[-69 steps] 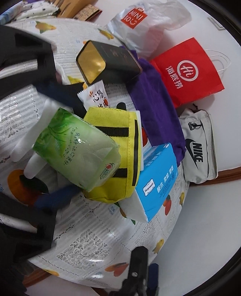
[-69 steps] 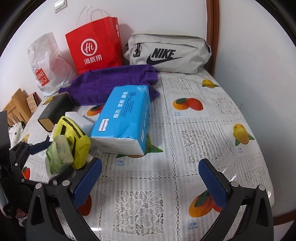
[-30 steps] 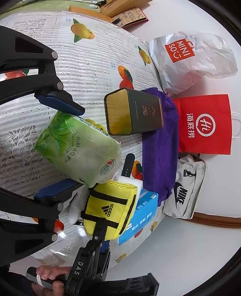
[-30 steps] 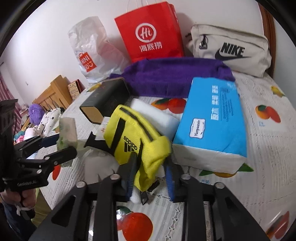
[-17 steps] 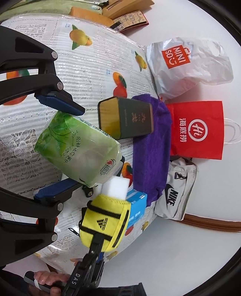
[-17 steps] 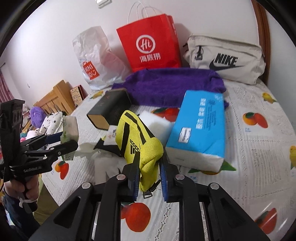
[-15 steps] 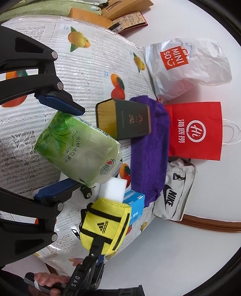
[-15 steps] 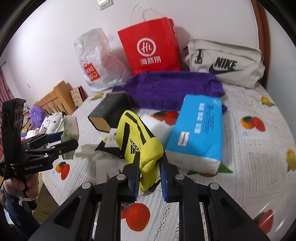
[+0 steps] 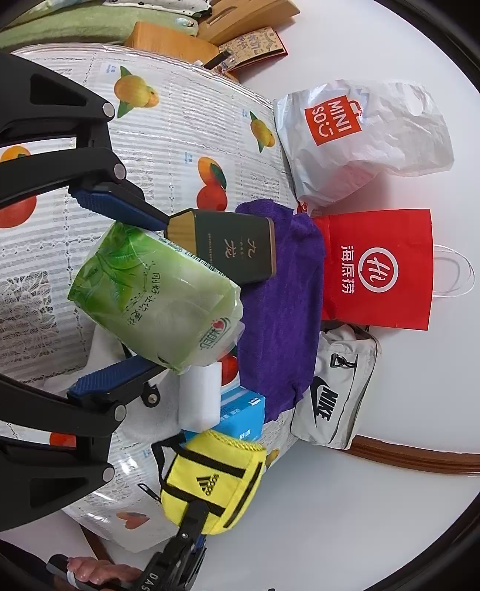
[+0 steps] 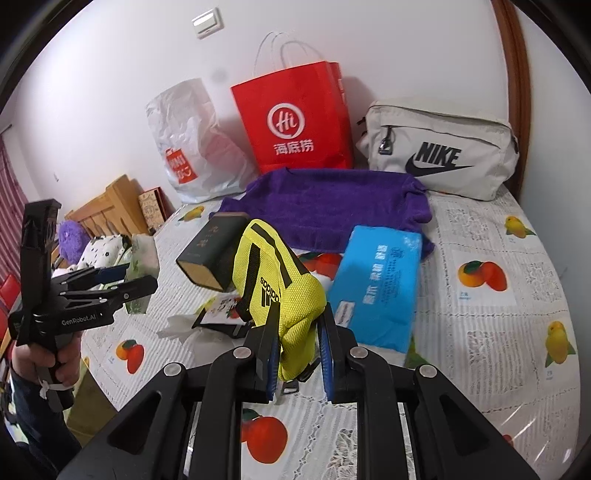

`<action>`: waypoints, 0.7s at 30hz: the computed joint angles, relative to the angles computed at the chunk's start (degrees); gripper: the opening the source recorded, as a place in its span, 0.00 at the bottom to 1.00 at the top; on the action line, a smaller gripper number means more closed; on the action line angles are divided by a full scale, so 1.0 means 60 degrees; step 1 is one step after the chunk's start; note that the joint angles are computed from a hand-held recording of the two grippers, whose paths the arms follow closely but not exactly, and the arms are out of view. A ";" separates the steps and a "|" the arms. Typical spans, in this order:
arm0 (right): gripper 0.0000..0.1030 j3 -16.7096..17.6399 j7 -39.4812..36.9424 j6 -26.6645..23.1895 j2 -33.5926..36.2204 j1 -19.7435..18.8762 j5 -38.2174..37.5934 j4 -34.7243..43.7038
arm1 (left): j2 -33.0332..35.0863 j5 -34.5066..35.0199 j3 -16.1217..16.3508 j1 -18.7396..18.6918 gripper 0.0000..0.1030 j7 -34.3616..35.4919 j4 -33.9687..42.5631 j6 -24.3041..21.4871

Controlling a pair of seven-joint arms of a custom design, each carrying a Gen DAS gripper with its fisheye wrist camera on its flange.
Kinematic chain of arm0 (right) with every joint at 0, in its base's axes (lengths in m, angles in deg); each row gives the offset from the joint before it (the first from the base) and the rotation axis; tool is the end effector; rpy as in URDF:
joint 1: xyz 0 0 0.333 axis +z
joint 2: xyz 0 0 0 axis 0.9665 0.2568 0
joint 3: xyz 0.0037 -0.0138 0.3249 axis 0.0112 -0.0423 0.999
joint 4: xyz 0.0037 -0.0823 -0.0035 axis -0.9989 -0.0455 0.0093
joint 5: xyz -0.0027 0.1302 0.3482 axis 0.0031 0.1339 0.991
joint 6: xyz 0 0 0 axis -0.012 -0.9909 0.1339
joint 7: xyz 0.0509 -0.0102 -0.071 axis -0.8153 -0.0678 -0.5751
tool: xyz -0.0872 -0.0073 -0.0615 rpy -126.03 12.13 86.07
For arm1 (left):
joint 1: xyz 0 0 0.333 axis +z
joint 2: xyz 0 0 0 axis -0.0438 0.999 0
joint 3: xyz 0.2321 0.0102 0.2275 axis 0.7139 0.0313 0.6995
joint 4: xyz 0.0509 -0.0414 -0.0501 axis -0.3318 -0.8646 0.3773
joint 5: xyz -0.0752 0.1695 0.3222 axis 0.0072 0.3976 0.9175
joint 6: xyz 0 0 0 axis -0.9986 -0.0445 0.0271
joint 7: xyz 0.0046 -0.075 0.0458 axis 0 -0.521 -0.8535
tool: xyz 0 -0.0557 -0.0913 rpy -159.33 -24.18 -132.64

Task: Organize soft objects
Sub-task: 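Carry the green packet with left tool while right tool carries yellow pouch to towel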

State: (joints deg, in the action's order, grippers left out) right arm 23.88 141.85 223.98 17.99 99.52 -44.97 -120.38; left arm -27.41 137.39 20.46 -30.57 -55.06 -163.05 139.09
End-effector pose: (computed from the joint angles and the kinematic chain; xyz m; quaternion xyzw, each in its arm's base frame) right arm 0.5538 0.3318 0.3945 -0.7966 0.4799 -0.0577 0.3630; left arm 0.4643 -0.3926 0.3475 -0.7116 0.6002 -0.2607 0.2557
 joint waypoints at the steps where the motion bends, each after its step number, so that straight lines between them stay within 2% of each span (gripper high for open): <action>1: 0.18 -0.0039 0.0041 0.0003 -0.0033 0.0008 -0.0027 0.0032 | 0.0028 -0.0013 0.0009 0.0029 0.65 0.0036 0.0044 0.0054; 9: 0.18 -0.0085 0.0019 -0.0093 -0.0088 0.0026 -0.0177 0.0286 | 0.0535 -0.0057 0.0123 0.0076 0.65 0.0491 0.0743 0.0598; 11: 0.18 -0.0246 0.0192 -0.0105 -0.0039 0.0150 -0.0436 0.0403 | 0.0646 -0.0081 0.0192 0.0063 0.65 0.0669 0.0909 0.0772; 21: 0.18 -0.1012 0.1709 -0.0393 0.0849 0.0444 -0.1737 0.1650 | 0.0845 -0.0810 0.0443 0.0145 0.65 0.1505 0.1456 0.0648</action>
